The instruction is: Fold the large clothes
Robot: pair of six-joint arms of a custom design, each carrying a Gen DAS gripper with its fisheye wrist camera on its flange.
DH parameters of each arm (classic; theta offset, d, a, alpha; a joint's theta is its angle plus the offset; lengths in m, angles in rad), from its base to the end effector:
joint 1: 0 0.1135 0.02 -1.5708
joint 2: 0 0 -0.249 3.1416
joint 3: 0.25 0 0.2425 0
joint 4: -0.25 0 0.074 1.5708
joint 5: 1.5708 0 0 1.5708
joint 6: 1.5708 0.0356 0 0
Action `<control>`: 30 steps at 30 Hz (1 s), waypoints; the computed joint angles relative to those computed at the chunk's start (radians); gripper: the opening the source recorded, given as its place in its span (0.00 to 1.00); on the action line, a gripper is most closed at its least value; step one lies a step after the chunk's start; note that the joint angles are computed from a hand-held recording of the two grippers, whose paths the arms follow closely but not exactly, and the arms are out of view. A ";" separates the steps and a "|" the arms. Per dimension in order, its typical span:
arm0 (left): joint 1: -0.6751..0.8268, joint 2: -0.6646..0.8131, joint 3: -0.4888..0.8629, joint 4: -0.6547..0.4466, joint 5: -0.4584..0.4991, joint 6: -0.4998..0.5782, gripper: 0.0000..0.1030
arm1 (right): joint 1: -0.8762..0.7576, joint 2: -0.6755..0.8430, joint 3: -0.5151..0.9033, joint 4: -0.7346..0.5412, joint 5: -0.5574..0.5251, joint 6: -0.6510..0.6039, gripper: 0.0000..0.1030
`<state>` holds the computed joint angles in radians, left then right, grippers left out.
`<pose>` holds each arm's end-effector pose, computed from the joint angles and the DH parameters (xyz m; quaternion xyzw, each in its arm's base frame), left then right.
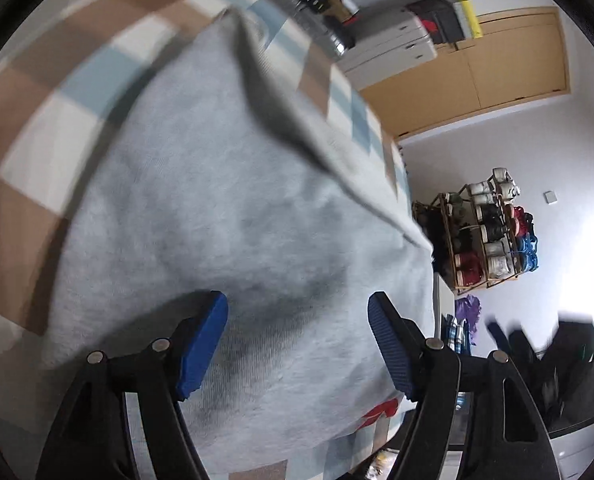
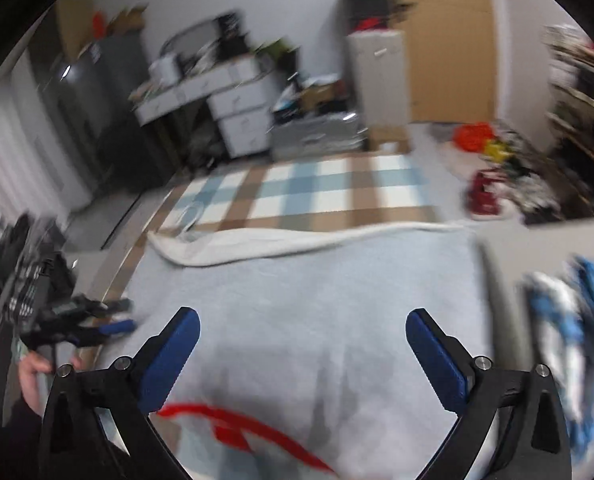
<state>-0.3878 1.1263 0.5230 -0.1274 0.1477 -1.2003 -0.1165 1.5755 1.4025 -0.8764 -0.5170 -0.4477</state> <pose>0.2033 -0.0887 0.1815 -0.3322 0.8484 -0.3373 0.2370 0.3151 -0.0192 0.2901 -0.2190 0.9105 0.1679 0.3081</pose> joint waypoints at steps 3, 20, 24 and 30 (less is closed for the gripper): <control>0.000 -0.032 0.028 -0.088 -0.004 0.044 0.66 | 0.197 0.228 0.170 -0.022 0.160 0.087 1.00; -0.019 0.002 0.113 -0.245 -0.055 0.151 0.66 | 0.375 0.868 0.856 -0.057 0.453 0.331 1.00; -0.010 0.003 0.110 -0.239 -0.053 0.145 0.67 | 0.348 0.852 0.887 -0.016 0.470 0.376 1.00; 0.025 0.048 0.127 -0.205 -0.018 0.152 0.67 | 0.326 0.765 0.863 -0.135 0.215 0.330 1.00</control>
<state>-0.3623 1.1745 0.6505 -0.3320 0.1299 -1.0484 0.2091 2.3406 2.2654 -1.0119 -0.3022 -0.1180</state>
